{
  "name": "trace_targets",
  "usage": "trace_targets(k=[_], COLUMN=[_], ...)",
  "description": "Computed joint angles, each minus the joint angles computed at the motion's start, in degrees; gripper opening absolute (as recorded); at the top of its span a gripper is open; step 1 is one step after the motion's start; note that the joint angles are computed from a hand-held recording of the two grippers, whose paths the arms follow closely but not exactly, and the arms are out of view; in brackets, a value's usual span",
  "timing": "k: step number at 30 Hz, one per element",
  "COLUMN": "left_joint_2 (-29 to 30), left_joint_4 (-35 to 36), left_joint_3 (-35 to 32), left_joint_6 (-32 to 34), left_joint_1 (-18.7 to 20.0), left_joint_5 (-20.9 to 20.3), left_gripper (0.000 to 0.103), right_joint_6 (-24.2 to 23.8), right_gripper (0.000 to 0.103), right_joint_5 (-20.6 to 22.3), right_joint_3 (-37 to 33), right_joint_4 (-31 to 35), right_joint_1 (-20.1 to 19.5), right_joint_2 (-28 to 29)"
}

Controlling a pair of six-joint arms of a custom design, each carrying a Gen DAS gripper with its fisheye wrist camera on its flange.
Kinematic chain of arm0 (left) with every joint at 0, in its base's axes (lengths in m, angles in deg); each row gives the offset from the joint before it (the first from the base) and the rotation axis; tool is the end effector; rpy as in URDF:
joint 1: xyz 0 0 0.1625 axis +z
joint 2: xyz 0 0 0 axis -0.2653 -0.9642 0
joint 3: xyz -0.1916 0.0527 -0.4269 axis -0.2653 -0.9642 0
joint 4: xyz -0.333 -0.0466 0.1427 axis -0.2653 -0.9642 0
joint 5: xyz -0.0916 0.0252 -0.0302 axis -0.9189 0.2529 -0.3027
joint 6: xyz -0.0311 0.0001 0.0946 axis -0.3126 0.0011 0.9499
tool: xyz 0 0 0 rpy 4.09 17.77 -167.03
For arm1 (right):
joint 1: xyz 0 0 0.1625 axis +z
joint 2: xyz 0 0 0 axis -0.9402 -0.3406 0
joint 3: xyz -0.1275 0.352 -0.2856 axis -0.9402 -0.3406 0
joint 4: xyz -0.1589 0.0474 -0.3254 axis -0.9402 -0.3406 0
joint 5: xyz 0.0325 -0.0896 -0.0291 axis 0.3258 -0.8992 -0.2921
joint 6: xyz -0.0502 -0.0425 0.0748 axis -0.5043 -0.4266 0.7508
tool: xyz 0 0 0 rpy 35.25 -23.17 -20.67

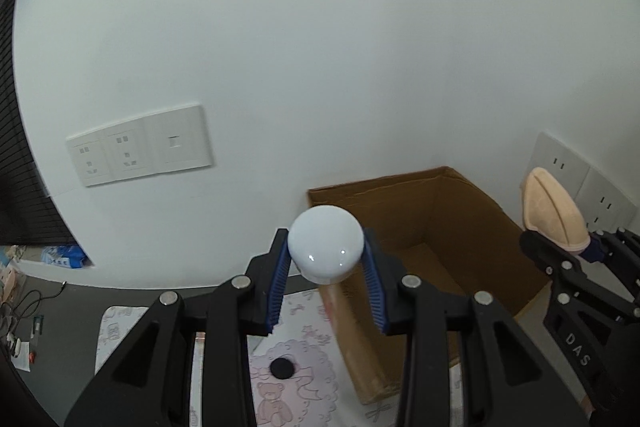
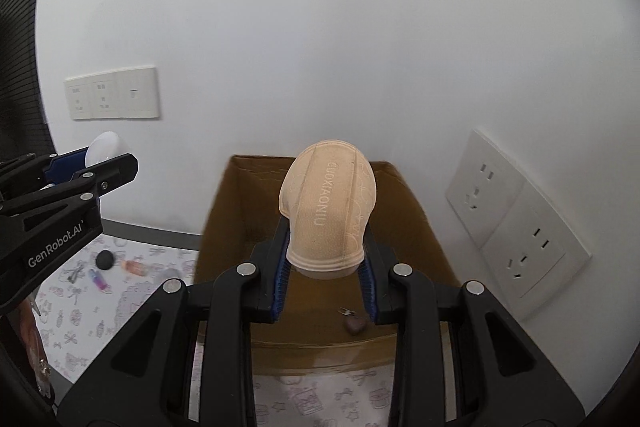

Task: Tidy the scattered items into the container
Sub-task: 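Carry both items over the box and open both tools to drop them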

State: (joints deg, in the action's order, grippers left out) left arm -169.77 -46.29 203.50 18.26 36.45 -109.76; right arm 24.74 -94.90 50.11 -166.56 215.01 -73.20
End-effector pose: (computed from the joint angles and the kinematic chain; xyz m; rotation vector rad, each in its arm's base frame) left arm -0.2105 -0.3211 0.5153 0.5223 2.1385 -1.1328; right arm 0.6128 -0.3692 0.1734 0.8274 -2.1087 1.0120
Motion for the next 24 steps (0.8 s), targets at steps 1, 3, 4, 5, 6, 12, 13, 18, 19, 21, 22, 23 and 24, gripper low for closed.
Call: trace_targets(k=[1,3,4,5,6,12,13,18,19,21,22,23,24], left_joint_2=[0.94,2.89,3.68,4.55,5.39,9.67,10.41,12.47,12.48,12.15,11.91,11.87,11.98], left_joint_4=[-3.48,-9.95,-12.47,-14.81,-17.03,-25.7,-24.55,-17.11,-15.95,-14.37,-13.09,-12.53,-12.66], left_joint_3=[0.68,1.77,2.23,2.56,2.88,1.66,0.74,-1.44,-1.24,-0.93,-1.2,-1.46,-1.74], left_joint_6=[2.35,6.82,8.6,10.29,11.91,17.6,16.68,11.17,10.14,8.62,8.01,7.86,8.35], left_joint_1=[0.76,2.27,2.91,3.51,4.12,10.08,11.22,13.15,12.68,12.03,12.11,12.35,12.84], left_joint_5=[-0.59,-1.93,-2.48,-3.02,-3.61,-11.29,-12.67,-11.21,-9.65,-7.54,-7.34,-7.65,-7.7], left_gripper=[0.035,0.035,0.035,0.035,0.035,0.039,0.047,0.085,0.088,0.092,0.094,0.095,0.095], right_joint_6=[0.04,-0.06,-0.14,-0.13,-0.05,0.74,0.83,-3.64,-4.38,-2.69,-1.81,-1.36,-0.89], right_gripper=[0.031,0.031,0.031,0.031,0.031,0.038,0.052,0.102,0.103,0.103,0.103,0.103,0.103], right_joint_5=[-0.18,-0.6,-0.83,-1.09,-1.3,-0.85,-0.61,-1.4,-1.27,-0.5,-0.1,0.53,0.99], right_joint_3=[0.18,0.58,0.69,0.92,1.31,1.57,1.59,1.03,0.82,1.0,0.94,0.82,0.77], right_joint_4=[0.01,-0.05,-0.15,-0.19,-0.27,0.27,0.06,-4.85,-5.35,-3.2,-2.13,-1.56,-1.23], right_joint_1=[-0.34,-1.21,-1.59,-2.04,-2.51,-5.11,-5.41,-5.83,-5.89,-5.39,-5.39,-5.63,-5.73], right_joint_2=[-0.19,-0.61,-0.72,-0.95,-1.28,-1.61,-1.6,-0.25,-0.02,-0.2,-0.28,-0.37,-0.37])
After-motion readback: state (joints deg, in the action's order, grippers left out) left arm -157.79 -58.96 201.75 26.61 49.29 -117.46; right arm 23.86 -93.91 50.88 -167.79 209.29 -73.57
